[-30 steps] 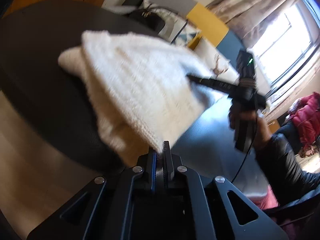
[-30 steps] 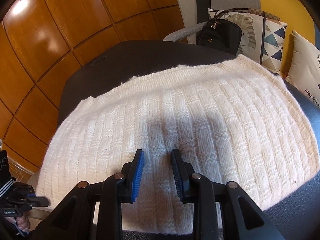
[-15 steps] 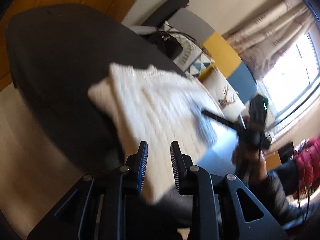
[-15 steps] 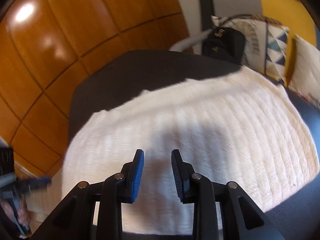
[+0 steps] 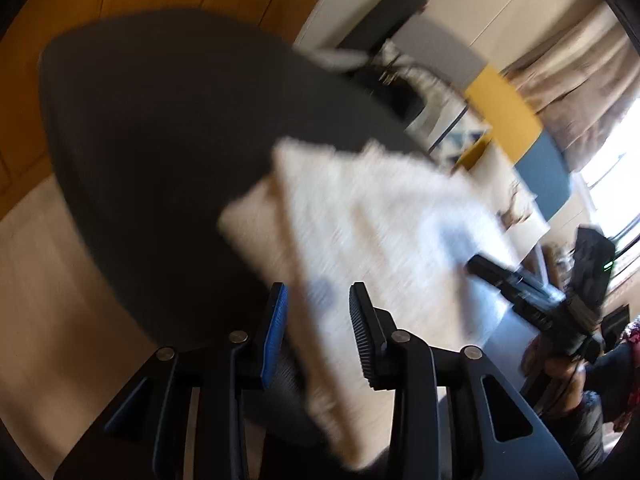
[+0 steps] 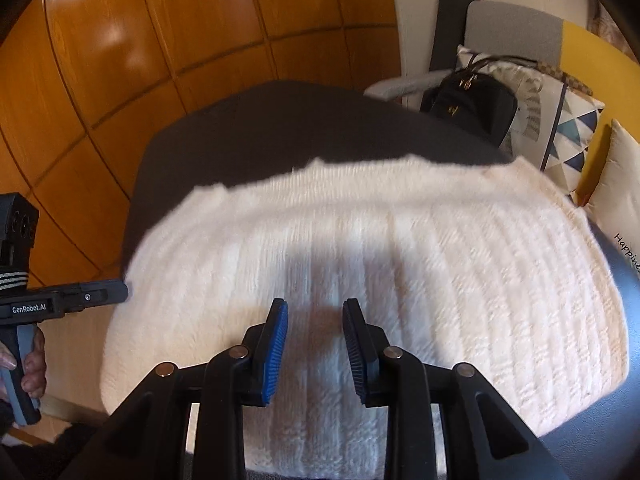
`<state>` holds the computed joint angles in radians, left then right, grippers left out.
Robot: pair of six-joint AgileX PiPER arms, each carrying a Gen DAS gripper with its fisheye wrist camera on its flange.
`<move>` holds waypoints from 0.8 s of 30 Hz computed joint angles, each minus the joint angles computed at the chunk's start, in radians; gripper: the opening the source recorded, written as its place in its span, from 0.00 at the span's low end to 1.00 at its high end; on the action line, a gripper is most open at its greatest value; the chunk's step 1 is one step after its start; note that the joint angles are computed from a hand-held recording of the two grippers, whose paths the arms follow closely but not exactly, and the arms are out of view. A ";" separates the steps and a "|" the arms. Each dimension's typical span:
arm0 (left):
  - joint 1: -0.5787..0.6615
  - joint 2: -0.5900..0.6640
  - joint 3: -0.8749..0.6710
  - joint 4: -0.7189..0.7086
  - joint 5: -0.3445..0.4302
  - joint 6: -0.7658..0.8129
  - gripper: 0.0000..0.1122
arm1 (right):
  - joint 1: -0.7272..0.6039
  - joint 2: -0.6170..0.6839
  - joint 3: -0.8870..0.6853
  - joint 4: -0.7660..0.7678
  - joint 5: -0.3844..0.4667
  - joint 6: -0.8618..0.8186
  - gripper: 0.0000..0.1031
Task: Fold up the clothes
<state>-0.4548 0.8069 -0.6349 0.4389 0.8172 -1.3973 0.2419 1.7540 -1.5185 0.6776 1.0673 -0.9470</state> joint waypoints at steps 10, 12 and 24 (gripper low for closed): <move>0.120 0.276 -0.096 -0.011 -0.050 0.108 0.31 | 0.028 0.033 0.003 -0.112 -0.156 0.103 0.27; 0.093 0.276 -0.102 0.020 -0.016 0.090 0.30 | 0.038 0.044 0.015 -0.110 -0.196 0.105 0.27; -0.037 0.429 -0.269 0.156 0.069 0.015 0.30 | -0.073 0.303 -0.497 -0.130 0.026 0.241 0.29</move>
